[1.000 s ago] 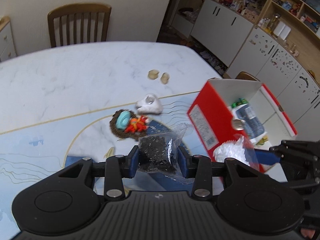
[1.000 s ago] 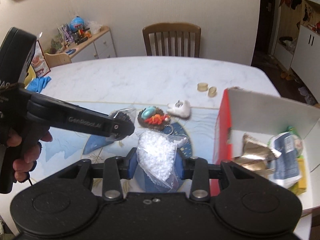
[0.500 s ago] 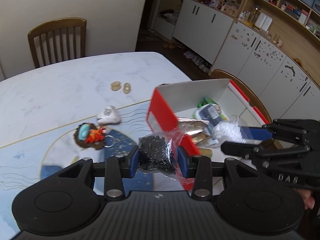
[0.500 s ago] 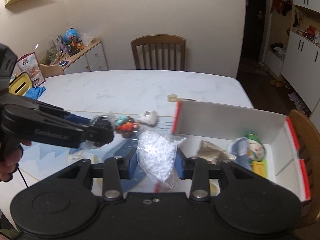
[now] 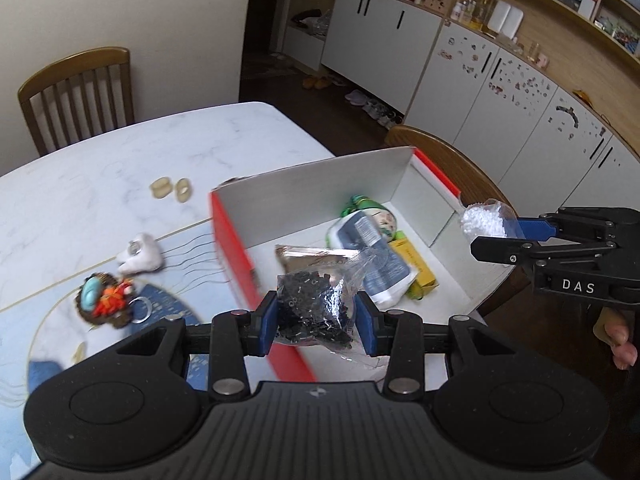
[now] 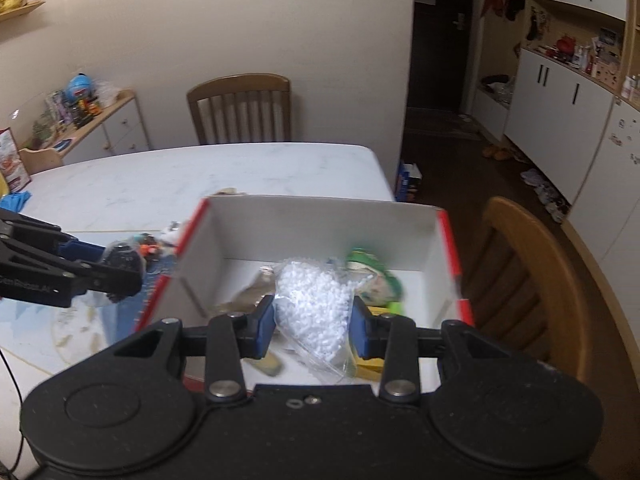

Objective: Organize objects
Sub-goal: 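Carry both bags over into the red shoebox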

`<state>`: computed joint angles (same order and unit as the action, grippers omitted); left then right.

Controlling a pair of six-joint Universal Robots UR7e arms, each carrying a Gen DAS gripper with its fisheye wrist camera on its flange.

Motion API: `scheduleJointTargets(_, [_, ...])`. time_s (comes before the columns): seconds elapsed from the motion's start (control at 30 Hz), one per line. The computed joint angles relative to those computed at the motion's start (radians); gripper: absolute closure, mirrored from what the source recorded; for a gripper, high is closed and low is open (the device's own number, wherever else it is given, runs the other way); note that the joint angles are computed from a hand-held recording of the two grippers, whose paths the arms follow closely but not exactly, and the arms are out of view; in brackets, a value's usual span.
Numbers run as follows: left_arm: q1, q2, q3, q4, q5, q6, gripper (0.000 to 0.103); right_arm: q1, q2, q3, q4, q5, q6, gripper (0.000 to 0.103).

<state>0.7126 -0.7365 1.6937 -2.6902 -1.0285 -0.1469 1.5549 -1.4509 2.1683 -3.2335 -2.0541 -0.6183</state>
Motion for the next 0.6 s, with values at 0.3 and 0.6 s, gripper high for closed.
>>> scheduleJointTargets(0.3, [-0.010,0.133,-0.144,0.061,0.040,0.045,0.063,-0.070,-0.017,-0.027,0.045,0.054,-0.064,0.066])
scheduleJointTargets(0.6, [0.010,0.267,-0.310,0.164,0.117,0.061,0.063,-0.111,0.034,-0.071,0.080,0.067,-0.114,0.066])
